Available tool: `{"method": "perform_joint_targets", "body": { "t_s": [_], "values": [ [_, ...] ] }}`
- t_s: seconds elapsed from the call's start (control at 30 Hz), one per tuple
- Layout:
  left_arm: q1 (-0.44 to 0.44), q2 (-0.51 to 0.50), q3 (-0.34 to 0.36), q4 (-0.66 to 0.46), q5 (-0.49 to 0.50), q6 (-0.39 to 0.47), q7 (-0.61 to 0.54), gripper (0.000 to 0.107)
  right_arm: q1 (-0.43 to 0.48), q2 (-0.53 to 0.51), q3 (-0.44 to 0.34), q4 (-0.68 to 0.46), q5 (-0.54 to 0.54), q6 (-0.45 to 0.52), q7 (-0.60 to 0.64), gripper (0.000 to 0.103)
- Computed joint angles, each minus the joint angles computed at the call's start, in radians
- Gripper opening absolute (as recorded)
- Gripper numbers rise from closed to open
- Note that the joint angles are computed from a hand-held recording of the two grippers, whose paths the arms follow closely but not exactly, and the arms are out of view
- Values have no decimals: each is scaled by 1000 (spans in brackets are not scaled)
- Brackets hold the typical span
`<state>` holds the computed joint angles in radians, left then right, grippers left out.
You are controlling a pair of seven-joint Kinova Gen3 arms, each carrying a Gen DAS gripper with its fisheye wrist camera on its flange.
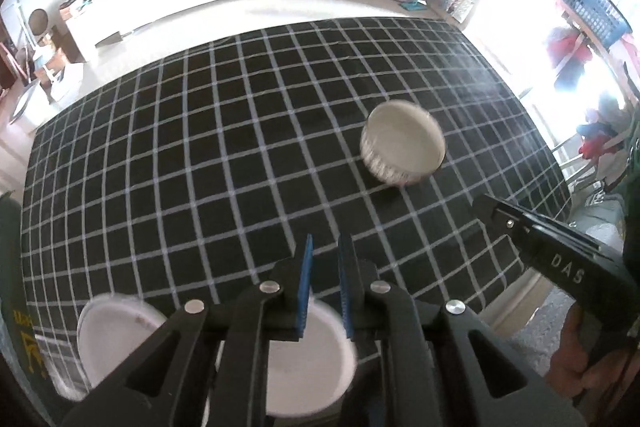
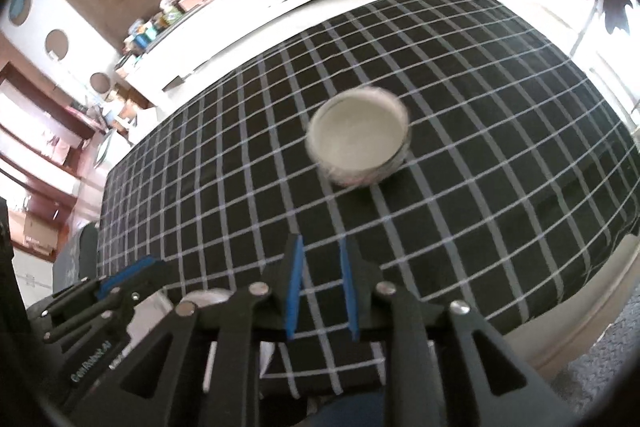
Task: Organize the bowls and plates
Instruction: 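Move both grippers to the pink-floral bowl rim and close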
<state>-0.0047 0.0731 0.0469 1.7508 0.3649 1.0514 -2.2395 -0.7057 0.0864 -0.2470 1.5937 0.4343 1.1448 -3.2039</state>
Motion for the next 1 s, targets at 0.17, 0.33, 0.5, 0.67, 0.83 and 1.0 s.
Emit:
{"method": "perform_joint_targets", "body": {
  "t_s": [0.17, 0.33, 0.5, 0.67, 0.83, 1.0],
  "values": [
    [74, 108, 51, -104, -47, 5, 92, 13, 86, -30, 38, 32, -49, -28, 106, 24],
    [141, 236, 83, -199, -101, 5, 164, 13, 182, -21, 70, 86, -140, -116, 206, 24],
    [175, 323, 102, -236, -123, -37, 194, 13, 226, 27, 93, 121, -181, -180, 279, 24],
    [206, 378, 105, -260, -156, -65, 215, 13, 251, 57, 113, 142, -229, -248, 338, 23],
    [242, 411, 96, -264, -213, -84, 259, 10, 243, 77, 124, 130, -226, -242, 351, 23],
    [234, 414, 106, -254, -219, -94, 250, 10, 236, 76, 124, 146, -239, -268, 359, 15]
  ]
}}
